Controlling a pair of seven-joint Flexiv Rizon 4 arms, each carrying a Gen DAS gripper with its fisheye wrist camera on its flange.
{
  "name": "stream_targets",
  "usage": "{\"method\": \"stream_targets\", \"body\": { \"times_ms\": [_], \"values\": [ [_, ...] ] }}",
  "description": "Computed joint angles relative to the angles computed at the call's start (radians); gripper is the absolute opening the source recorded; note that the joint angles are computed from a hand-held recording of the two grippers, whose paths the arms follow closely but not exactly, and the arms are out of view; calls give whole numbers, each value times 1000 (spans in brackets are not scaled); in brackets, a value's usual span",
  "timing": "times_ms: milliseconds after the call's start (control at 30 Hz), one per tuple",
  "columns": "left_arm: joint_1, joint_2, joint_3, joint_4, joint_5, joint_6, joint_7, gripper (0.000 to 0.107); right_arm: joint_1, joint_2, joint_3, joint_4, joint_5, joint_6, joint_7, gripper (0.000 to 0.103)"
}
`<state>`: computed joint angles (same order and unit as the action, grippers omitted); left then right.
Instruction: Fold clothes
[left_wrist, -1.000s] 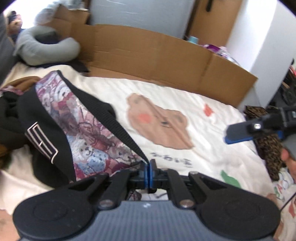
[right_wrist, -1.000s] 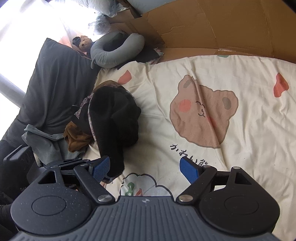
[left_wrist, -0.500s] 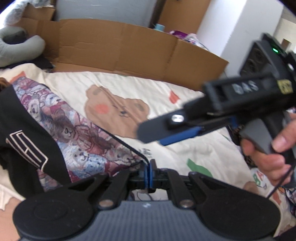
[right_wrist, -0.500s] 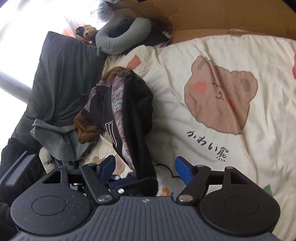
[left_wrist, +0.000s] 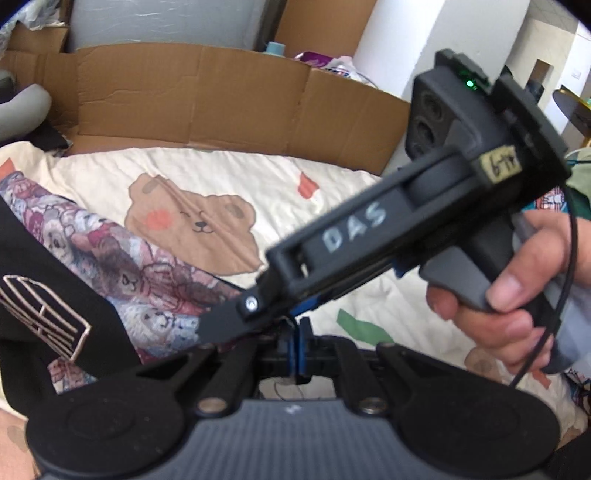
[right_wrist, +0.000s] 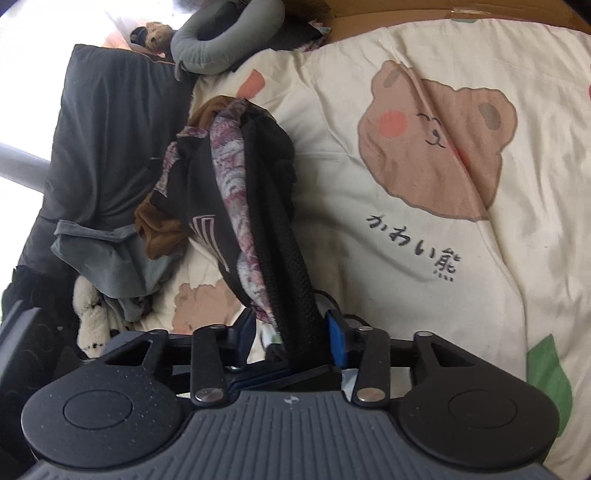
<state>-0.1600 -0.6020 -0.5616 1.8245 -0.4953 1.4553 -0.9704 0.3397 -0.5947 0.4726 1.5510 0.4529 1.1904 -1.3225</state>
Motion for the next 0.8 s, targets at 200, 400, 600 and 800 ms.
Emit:
{"method": "stream_targets", "body": {
  "times_ms": [200,400,600,800],
  "values": [
    [8,5,-15,14,-8,-8,7,2,12,18,-21,40,-38,10,-9,9],
    [29,13,-36,20,-44,-39,24,13,24,35,-42,73,-78,40,8,2],
    [-27,55,78,30,-47,-70,-28,22,34,66,-98,140,-136,115,108,2],
    [-108,65,250,-6,5,-100,-175,40,25,113,-143,230,-207,176,214,2]
  ]
}}
